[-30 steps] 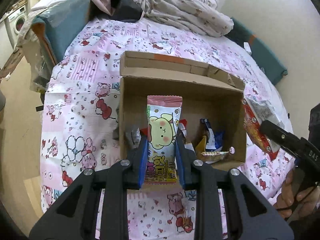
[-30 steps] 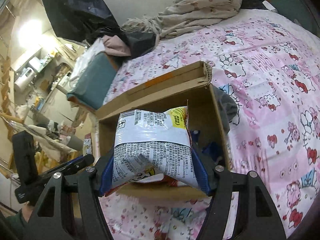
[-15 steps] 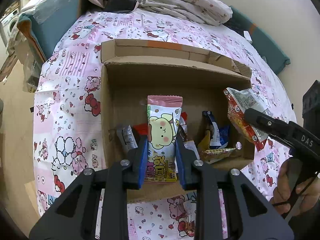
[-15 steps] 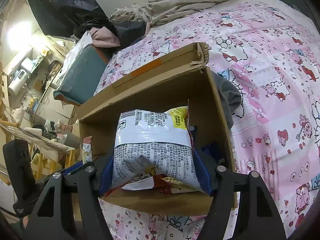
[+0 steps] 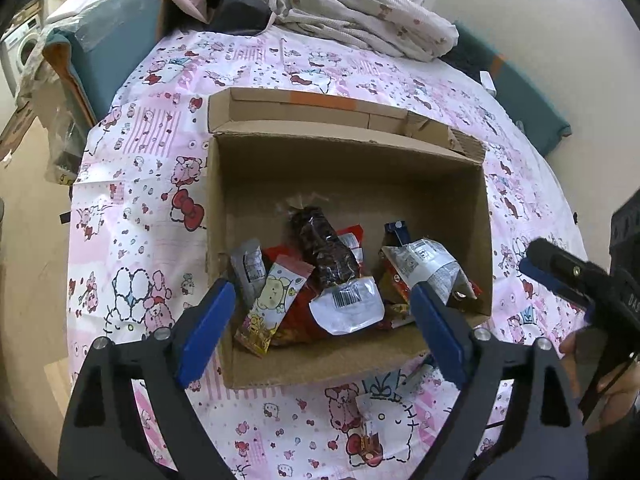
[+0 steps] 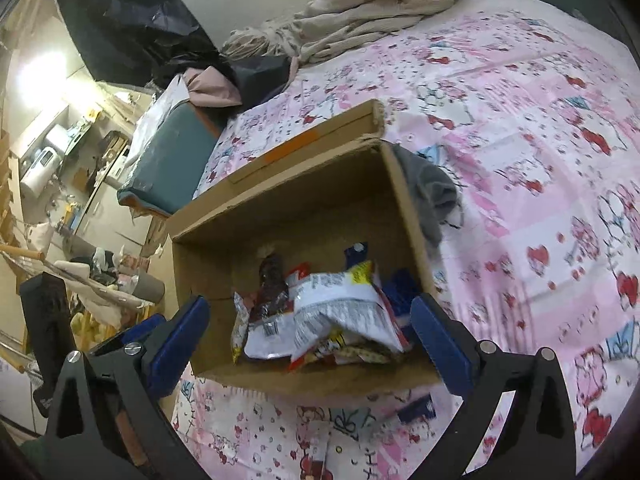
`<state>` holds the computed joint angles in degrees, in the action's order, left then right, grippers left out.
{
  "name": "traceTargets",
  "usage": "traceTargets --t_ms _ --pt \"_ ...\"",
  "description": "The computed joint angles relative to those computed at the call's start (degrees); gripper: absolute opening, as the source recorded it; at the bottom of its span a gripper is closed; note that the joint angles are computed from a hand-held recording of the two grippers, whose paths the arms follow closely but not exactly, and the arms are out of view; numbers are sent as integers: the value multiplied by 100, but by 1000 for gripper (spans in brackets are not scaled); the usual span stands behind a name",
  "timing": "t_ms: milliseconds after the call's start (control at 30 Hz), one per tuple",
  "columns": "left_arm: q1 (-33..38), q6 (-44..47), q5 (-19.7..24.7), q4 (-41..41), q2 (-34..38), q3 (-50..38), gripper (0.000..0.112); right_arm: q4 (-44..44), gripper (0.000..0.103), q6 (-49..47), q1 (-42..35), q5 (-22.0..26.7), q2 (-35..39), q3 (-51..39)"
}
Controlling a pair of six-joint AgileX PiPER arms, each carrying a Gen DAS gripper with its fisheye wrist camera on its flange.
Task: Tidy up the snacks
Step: 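Carry both snacks over the box and open both tools inside, then grasp a small brown-snack packet with the left tool while the right tool grasps the blue-and-white bar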
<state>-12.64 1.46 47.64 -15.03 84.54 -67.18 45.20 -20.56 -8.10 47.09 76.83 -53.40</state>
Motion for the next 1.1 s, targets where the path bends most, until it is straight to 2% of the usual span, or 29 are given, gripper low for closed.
traceTargets --t_ms 333,500,667,767,933,1033,1100 --pt "-60 -103 93 81 -507 317 87 -232 103 475 -341 377 -777 480" --pt "-215 -450 42 347 -871 704 87 -505 103 781 -336 574 -1280 717" --pt "-708 -1392 -135 1027 -1378 1338 87 -817 103 1100 -289 695 -1771 1059" --pt "-1089 -1664 -222 1224 -1624 1703 87 -911 103 1151 -345 668 -1998 1351" --pt "-1812 -2690 -353 2075 -1769 2117 87 -1042 103 1358 -590 648 -2065 1631" --pt "-2030 -3052 -407 2376 -1707 2300 87 -1344 103 1549 -697 533 -1981 1746" --pt "-2105 -3270 -492 2482 -1625 2458 87 -1202 103 1391 -972 570 -1889 1848"
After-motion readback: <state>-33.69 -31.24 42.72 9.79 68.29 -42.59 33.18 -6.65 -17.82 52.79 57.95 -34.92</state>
